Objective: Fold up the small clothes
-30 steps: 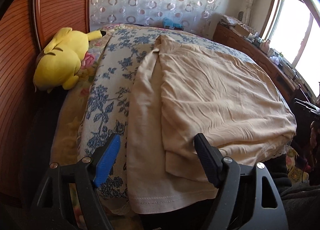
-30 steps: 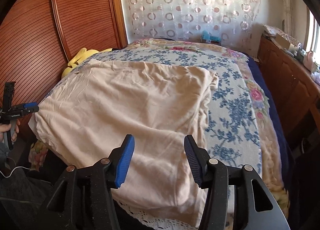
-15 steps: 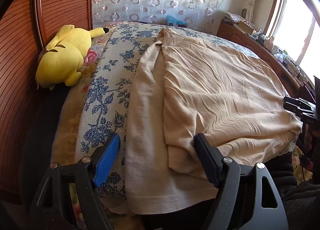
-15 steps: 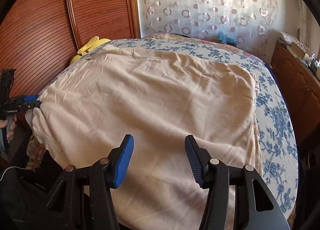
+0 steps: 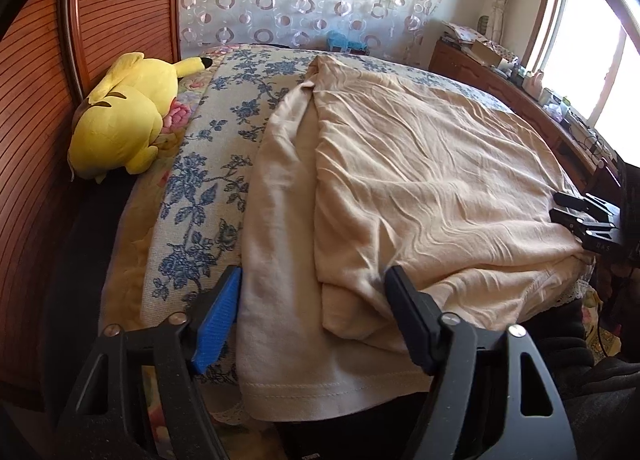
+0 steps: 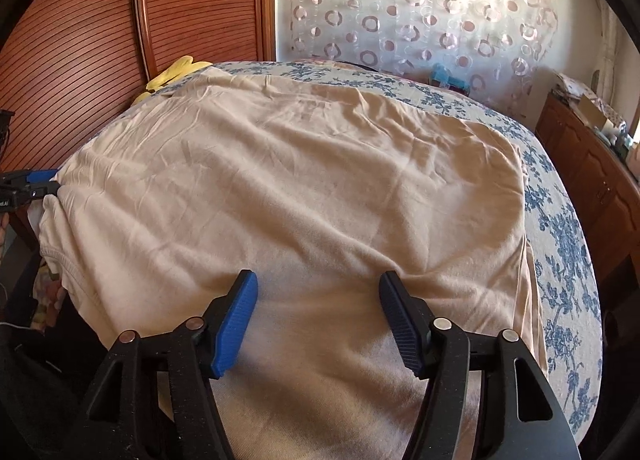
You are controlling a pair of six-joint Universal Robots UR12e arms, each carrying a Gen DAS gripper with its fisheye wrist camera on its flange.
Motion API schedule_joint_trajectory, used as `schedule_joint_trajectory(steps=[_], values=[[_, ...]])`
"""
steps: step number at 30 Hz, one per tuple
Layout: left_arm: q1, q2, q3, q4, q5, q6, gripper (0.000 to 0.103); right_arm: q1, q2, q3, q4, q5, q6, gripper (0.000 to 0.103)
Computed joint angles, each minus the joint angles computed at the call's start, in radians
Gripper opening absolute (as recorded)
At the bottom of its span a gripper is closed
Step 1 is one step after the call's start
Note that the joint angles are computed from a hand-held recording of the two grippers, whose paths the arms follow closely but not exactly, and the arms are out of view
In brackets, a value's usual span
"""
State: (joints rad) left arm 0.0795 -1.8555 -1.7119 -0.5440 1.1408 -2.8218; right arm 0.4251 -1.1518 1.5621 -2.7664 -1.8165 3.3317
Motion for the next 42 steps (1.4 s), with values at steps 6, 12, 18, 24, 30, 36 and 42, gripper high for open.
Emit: schedule_joint_trajectory(steps=[6, 12, 18, 24, 30, 36, 42], values=[[0.003, 0.005, -0.002, -0.024, -0.054, 0.014, 0.020, -0.003, -0.005, 0.013, -0.018, 0.001, 0.003, 0.072], [-0.002, 0.013, 0.010, -0.009, -0.151, 0.012, 0.009, 0.001, -0.011, 0.025, -0.031, -0.038, 0.008, 0.072], [-0.037, 0.004, 0.077, -0.091, -0.287, 0.073, 0.009, -0.015, -0.048, 0.073, -0.078, -0.013, 0.037, 0.072], [-0.109, -0.025, 0.169, -0.168, -0.368, 0.161, 0.009, -0.028, -0.109, 0.153, -0.135, -0.016, 0.088, 0.072], [-0.178, -0.054, 0.256, -0.224, -0.396, 0.230, 0.009, -0.041, -0.173, 0.237, -0.193, -0.052, 0.135, 0.072], [-0.237, -0.079, 0.333, -0.293, -0.405, 0.289, 0.009, -0.048, -0.219, 0.299, -0.228, -0.086, 0.174, 0.072], [-0.290, -0.089, 0.366, -0.367, -0.378, 0.360, 0.009, -0.055, -0.244, 0.337, -0.248, -0.099, 0.220, 0.072]])
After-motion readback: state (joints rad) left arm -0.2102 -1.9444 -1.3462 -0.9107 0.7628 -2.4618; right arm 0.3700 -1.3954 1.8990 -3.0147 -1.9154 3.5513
